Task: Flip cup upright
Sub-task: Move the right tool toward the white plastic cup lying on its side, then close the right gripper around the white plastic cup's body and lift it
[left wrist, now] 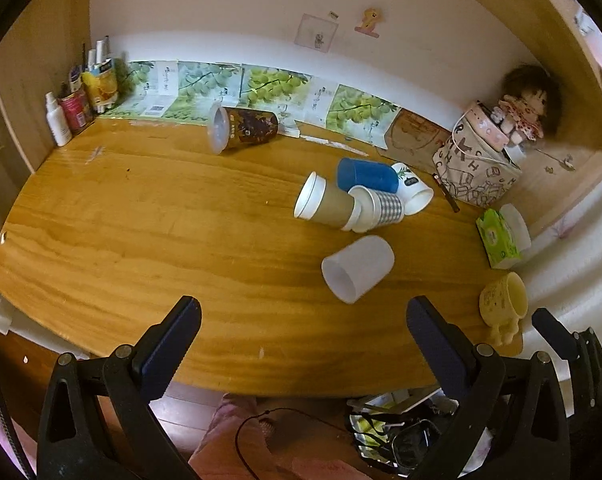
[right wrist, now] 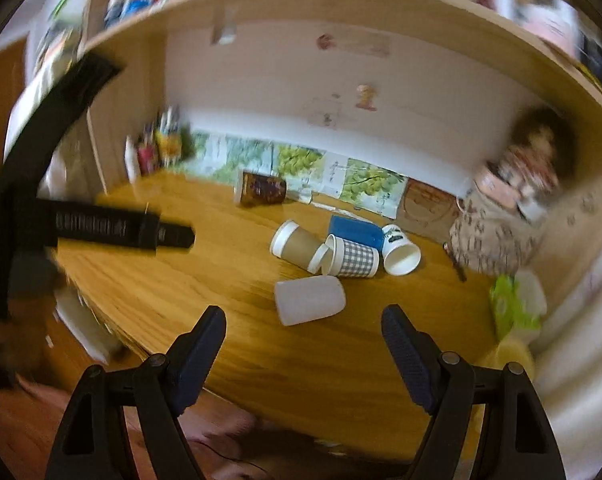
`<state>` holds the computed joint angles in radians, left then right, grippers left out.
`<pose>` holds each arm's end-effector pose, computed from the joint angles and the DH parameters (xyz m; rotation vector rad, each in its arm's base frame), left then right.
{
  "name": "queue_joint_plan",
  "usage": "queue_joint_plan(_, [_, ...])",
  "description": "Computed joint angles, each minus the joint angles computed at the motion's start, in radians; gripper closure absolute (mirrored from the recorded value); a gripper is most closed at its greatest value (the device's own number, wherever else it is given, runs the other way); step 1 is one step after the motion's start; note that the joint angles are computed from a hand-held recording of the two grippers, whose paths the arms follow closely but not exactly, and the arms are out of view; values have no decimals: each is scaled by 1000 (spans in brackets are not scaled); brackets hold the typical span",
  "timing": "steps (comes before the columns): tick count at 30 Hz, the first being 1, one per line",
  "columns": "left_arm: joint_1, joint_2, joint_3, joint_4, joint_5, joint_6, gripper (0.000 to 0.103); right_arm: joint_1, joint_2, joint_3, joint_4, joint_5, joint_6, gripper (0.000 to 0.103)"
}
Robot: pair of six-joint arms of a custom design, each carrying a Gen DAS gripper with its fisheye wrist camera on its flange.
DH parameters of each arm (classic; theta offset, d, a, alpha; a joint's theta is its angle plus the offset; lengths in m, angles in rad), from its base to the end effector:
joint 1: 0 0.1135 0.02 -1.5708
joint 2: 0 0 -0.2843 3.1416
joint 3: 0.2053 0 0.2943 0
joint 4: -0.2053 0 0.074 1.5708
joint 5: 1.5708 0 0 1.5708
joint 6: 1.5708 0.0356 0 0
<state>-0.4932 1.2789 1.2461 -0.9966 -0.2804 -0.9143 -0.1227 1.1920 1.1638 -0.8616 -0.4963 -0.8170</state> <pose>0.2547 -0.1257 0.3436 -0.6298 2.4696 -0.1833 0.2709 -0.0163 0.3477 -0.9845 2.1094 0.1519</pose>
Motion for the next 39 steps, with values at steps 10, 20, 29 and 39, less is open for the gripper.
queue_joint_plan(10, [183,143,103,31,174,164,1,155,182,41,103,164,-365,22])
queue_joint_plan(20, [291,264,199,29,277,286,1,260,369,95,128,337,-686,22])
queue_joint_plan(29, [357,343,248,21,340,339,1,309,489,93,234,496,-844,22])
queue_joint_plan(39, [393,385,264,37,399,376,1,316,598,130,309,589,-943,22])
